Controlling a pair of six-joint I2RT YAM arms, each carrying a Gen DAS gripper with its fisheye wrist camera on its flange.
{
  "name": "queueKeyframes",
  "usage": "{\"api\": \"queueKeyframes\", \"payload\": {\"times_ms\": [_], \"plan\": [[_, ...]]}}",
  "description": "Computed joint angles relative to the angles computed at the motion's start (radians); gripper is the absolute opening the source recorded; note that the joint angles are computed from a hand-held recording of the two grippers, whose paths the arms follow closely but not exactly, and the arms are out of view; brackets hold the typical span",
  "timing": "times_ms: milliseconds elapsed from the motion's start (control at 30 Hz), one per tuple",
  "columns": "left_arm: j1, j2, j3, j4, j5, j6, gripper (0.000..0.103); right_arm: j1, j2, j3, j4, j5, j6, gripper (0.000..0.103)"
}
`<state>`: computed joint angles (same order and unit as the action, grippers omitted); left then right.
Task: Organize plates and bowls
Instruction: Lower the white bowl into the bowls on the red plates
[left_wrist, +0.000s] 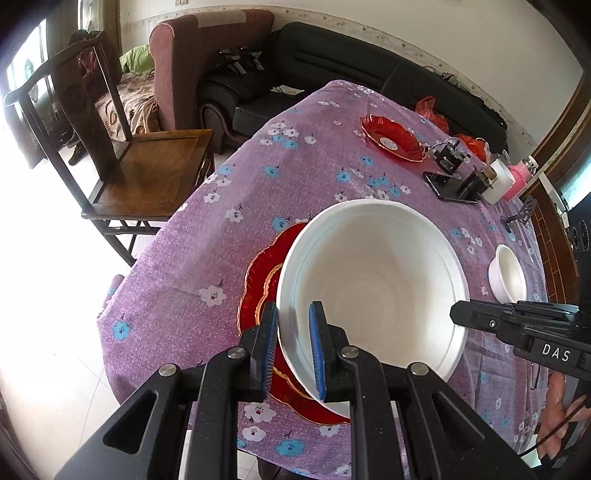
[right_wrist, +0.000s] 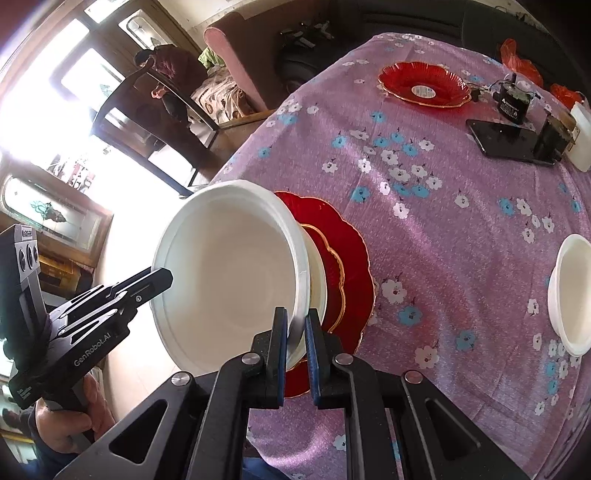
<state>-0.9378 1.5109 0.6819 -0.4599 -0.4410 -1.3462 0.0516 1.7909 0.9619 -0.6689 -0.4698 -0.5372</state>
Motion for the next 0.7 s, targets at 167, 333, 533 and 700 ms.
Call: {"api": "queueKeyframes", "payload": {"times_ms": [167,333,533,700], "plan": [[0.013,0.008,-0.007,0.019,0.011,0.01,0.015,0.008,0.009,0.0,0.007,0.004,0.01,0.011],[0.018,0.022,-0.011,0.037,0.018,0.012,0.015,0.013,0.014,-0.004,0.014,0.009,0.02,0.011],[0.026,0.036,-0.018,0.057,0.025,0.017,0.015,0.015,0.012,-0.006,0.014,0.012,0.027,0.011],[0.028,0.039,-0.029,0.071,0.027,0.016,0.015,0.019,0.013,-0.01,0.021,0.014,0.029,0.011]]}}
